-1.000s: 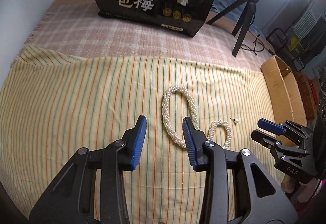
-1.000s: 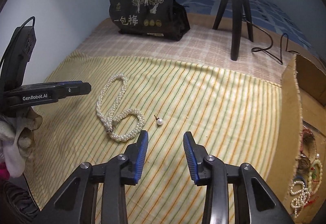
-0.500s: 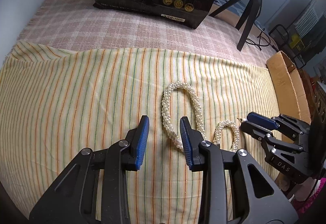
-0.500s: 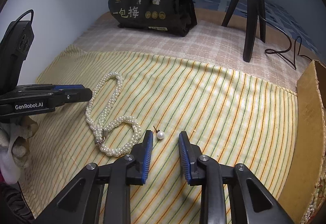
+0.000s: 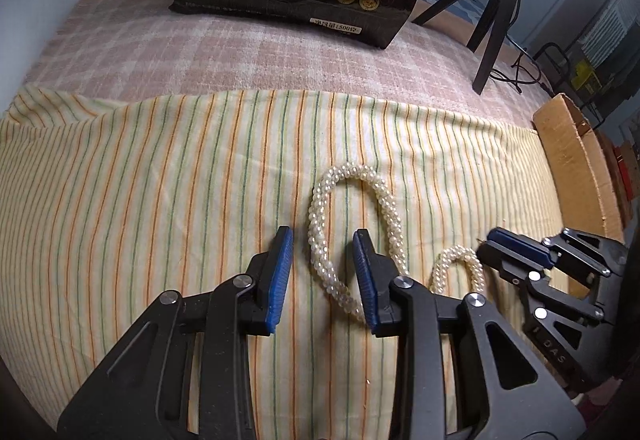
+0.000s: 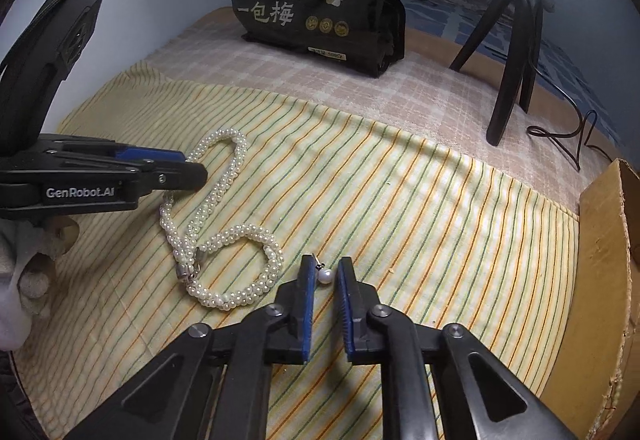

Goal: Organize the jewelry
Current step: 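Close the left tool on the twisted necklace while the right tool closes on the earring, then carry the necklace in the left tool and earring in the right tool into the box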

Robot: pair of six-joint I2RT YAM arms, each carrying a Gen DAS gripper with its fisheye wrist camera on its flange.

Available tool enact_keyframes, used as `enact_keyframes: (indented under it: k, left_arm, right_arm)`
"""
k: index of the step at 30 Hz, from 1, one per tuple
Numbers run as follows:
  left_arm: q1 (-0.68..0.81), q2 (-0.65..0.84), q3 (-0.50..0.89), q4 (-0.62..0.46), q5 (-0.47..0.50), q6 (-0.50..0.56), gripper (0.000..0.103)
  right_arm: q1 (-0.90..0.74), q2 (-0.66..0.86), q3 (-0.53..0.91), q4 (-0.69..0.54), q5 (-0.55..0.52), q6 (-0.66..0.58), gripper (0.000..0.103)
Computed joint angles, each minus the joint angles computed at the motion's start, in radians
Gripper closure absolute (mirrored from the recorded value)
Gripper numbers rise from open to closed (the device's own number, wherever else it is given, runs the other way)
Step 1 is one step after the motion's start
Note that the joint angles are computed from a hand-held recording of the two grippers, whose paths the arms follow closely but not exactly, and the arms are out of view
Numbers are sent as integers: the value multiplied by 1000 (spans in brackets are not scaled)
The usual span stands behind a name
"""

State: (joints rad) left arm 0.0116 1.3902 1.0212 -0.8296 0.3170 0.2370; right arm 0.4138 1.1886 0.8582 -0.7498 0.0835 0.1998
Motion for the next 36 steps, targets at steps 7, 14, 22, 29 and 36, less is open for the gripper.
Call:
enact_keyframes:
  k: [7, 14, 22, 29, 36]
  left_arm:
    - [32, 20, 12, 8, 42, 4, 97]
    - [78, -6, 62, -75, 109, -14, 97]
    - [95, -134, 120, -210, 184, -2, 97]
    - [103, -224, 200, -320, 257, -17, 97]
    - [100, -293, 269, -408, 310, -25, 97]
  right_arm:
    - [-11, -14, -3, -1, -19, 12, 97]
    - [-16, -85, -7, -47, -37, 60, 97]
    - [8, -203, 23, -170, -17, 109, 97]
    - [58, -302, 102, -319, 30, 157, 97]
    - [102, -388, 198, -476, 84, 205, 97]
